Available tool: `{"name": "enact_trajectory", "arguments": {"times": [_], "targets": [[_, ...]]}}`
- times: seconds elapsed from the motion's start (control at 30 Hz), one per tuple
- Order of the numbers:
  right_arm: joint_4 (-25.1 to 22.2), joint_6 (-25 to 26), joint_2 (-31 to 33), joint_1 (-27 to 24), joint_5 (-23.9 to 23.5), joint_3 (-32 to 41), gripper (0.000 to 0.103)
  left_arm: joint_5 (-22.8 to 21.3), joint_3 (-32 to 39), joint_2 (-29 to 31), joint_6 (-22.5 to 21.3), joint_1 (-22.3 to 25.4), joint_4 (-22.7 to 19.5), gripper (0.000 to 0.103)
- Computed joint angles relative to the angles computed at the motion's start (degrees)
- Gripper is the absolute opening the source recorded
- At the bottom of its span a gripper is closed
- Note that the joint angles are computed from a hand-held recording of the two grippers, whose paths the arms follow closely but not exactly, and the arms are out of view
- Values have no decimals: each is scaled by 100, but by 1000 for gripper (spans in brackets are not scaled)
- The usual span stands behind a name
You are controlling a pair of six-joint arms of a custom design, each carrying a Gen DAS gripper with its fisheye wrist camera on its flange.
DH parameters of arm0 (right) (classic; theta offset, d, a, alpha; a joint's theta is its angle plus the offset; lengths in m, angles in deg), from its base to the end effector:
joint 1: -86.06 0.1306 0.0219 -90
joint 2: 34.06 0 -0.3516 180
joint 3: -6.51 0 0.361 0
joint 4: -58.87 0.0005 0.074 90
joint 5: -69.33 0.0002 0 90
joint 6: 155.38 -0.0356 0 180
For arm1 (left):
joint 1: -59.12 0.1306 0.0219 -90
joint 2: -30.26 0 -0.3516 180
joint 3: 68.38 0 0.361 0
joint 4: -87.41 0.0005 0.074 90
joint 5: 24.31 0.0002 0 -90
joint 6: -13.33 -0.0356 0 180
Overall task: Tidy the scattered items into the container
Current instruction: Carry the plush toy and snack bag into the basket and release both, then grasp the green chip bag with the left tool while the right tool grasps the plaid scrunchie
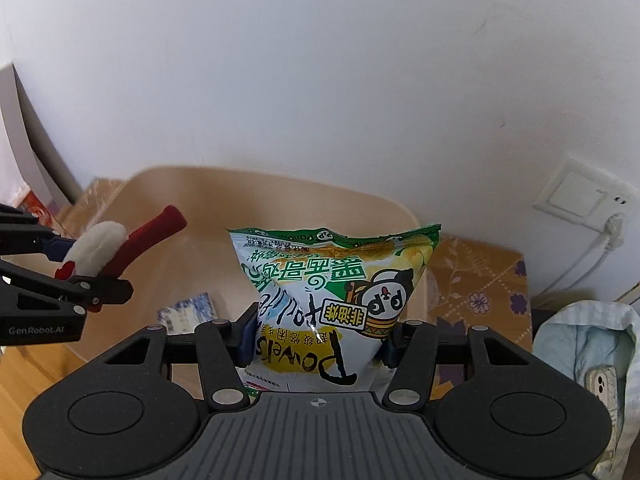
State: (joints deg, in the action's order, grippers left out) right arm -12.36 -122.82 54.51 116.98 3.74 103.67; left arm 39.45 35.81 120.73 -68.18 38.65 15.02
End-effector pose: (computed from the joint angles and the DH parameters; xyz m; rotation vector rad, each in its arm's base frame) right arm 0.3671 0.2021 0.4414 0.7043 2.4125 0.0364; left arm 0.4085 -0.1362 0.4772 0.0975 2.4811 0.3854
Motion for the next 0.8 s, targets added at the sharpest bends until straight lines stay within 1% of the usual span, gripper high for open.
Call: {"name": "enact_trajectory", "arguments": {"times": [0.1,0.17,0.3,0.37,0.43,0.47,0.5,0.57,0.6,0.63,0.67,0.73,0.77,0.8], "targets": [[114,163,127,-113,-155,-56,53,-17,11,188,-30,17,-2,42],[70,213,249,-160,-231,-28,53,-43,1,302,-44,28,-31,42],[20,145,400,-224,-364,-53,53,52,-43,484,-56,43,-96,42],[23,142,445,-224,-406,-73,53,11,-78,525,-95,13,-88,42],[6,154,491,-211,-425,-66,54,28,-101,548,-76,9,-96,45],[-18,131,512,-198,-421,-52,54,10,-98,564,-15,-1,-132,48],[-17,97,514,-177,-395,-53,60,9,-114,563,6,-4,-125,51],[-17,-21,489,-112,-284,-59,69,9,-146,535,8,-34,-94,67],[-5,-74,475,-72,-285,-47,75,-53,-195,487,20,-60,-34,70],[39,-75,411,-66,-263,-91,76,-63,-246,406,8,-80,29,72],[3,-162,388,53,-160,-78,77,-13,-303,329,-13,-88,108,73],[-117,-214,353,117,-23,2,79,31,-291,299,-53,-91,177,73],[-154,-318,293,185,57,-12,79,15,-332,245,-72,-87,210,73],[-149,-395,173,216,117,-88,83,-20,-359,181,-66,-112,215,73]]}}
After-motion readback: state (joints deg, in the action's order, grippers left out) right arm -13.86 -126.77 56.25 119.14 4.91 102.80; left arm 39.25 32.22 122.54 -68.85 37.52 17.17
